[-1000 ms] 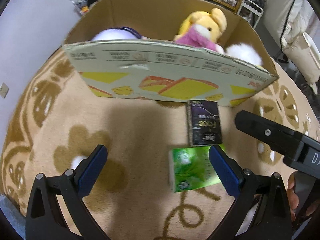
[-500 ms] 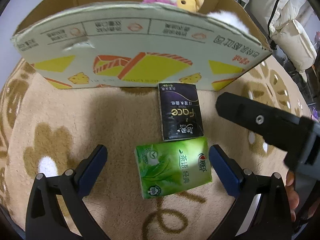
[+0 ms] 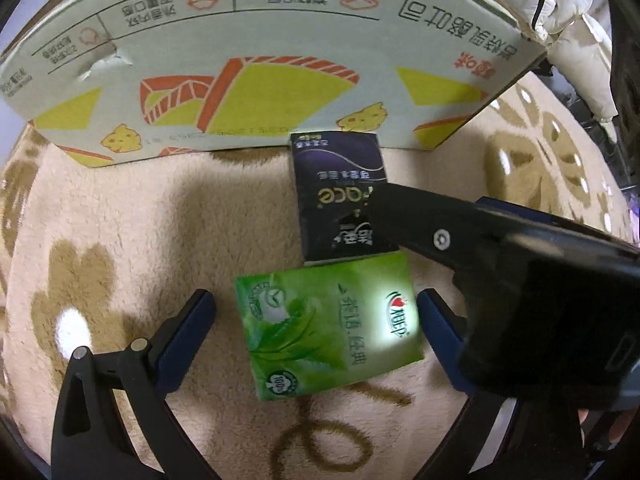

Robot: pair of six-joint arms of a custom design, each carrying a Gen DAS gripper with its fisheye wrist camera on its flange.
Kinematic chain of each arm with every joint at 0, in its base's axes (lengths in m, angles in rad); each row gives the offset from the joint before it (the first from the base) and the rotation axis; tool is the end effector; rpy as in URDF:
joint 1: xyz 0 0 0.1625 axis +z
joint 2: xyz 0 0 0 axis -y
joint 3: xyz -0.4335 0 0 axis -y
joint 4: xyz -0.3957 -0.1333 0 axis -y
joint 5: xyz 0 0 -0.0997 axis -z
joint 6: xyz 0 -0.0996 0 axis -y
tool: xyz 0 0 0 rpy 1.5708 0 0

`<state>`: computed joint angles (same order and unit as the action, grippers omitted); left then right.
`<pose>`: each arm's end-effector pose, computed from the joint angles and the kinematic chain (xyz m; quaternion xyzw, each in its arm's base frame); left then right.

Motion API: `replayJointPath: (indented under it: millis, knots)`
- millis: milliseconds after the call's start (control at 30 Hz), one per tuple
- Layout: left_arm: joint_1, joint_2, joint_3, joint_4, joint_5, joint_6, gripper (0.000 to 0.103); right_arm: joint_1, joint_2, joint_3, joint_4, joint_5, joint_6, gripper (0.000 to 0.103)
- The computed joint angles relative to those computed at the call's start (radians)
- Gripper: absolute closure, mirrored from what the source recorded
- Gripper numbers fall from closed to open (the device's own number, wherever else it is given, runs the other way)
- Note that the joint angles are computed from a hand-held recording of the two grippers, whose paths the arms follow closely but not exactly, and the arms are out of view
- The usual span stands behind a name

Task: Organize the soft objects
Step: 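Grasp the green tissue pack with the left tool while the right tool grasps the black Face box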

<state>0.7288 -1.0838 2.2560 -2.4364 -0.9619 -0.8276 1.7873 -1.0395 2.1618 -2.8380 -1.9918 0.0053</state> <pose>-0.1917 -0.4262 0.0729 0.0526 0.9425 -0.1218 0.3069 0.1985 -0.4714 0.1041 0.0878 -0.9715 0.0934 0.1993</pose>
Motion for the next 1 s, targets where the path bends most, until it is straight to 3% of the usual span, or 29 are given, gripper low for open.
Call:
replayJointPath:
  millis: [300, 367, 633, 800, 1000]
  knots:
    - [-0.003, -0.044, 0.023, 0.022, 0.018, -0.048, 0.027, 0.010, 0.042, -0.017, -0.041, 0.025, -0.037, 0.009]
    - [-0.004, -0.050, 0.026, 0.027, 0.022, -0.055, 0.028, 0.008, 0.049, -0.025, -0.037, 0.030, -0.036, 0.016]
    - [-0.002, -0.112, 0.051, 0.073, 0.043, -0.087, 0.028, -0.012, 0.058, -0.035, -0.054, 0.098, -0.008, 0.020]
    - [0.003, -0.099, 0.039, 0.077, 0.049, -0.118, 0.028, 0.006, 0.081, -0.048, -0.047, 0.047, -0.019, 0.020]
    - [-0.002, -0.103, 0.040, 0.085, 0.055, -0.118, 0.028, 0.032, 0.106, -0.071, -0.013, -0.019, 0.009, 0.028]
